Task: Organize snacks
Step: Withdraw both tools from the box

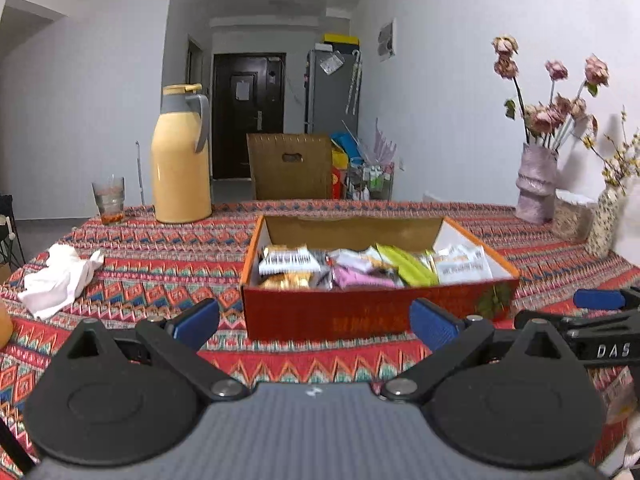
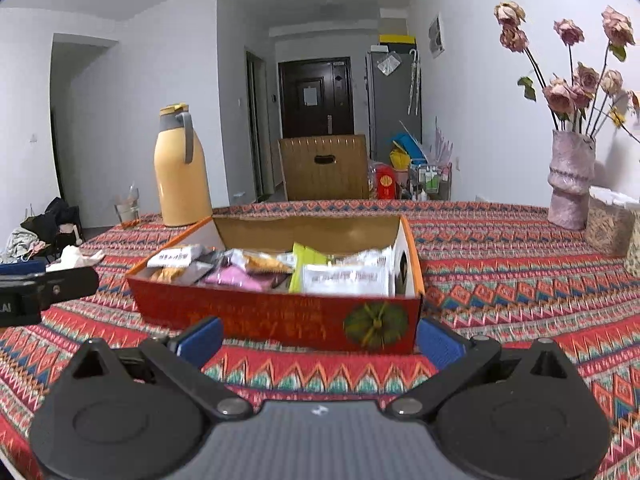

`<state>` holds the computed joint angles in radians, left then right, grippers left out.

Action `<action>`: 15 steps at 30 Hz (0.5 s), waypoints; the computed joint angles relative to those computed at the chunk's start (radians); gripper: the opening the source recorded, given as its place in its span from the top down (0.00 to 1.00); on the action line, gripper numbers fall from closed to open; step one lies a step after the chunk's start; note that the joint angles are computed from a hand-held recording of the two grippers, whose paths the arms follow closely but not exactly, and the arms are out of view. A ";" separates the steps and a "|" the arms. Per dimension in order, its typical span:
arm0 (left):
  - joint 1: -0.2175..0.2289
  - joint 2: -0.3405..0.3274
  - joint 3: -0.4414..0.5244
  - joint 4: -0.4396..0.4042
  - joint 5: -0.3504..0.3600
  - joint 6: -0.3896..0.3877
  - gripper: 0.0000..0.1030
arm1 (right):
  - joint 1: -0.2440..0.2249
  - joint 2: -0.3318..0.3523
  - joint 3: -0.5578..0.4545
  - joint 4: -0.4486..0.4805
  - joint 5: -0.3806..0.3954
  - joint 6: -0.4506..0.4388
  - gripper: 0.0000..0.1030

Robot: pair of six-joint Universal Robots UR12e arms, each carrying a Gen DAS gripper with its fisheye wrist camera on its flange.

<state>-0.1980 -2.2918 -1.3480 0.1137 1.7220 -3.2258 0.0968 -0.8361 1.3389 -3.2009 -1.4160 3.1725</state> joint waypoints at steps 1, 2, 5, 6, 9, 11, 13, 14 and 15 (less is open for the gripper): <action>0.000 0.004 -0.010 -0.003 -0.001 0.000 0.00 | 0.000 -0.004 0.008 0.003 0.001 0.002 0.00; 0.001 0.007 -0.018 -0.006 -0.003 -0.001 0.00 | -0.001 -0.008 0.016 0.006 0.002 0.003 0.00; 0.002 0.016 -0.043 -0.009 -0.010 -0.012 0.00 | 0.000 -0.017 0.036 0.018 0.000 0.006 0.00; 0.003 0.018 -0.050 -0.008 -0.014 -0.018 0.00 | -0.001 -0.020 0.042 0.022 0.001 0.009 0.00; 0.006 0.024 -0.064 -0.013 -0.035 -0.028 0.00 | 0.000 -0.026 0.056 0.034 0.001 0.015 0.00; 0.006 0.027 -0.072 -0.018 -0.042 -0.022 0.00 | 0.000 -0.029 0.063 0.037 0.003 0.018 0.00; 0.004 0.027 -0.075 -0.022 -0.042 -0.016 0.00 | 0.000 -0.031 0.071 0.040 0.003 0.018 0.00; 0.004 0.028 -0.076 -0.026 -0.044 -0.015 0.00 | 0.000 -0.033 0.074 0.043 0.004 0.018 0.00; 0.004 0.028 -0.076 -0.030 -0.046 -0.016 0.00 | 0.000 -0.034 0.077 0.047 0.004 0.017 0.00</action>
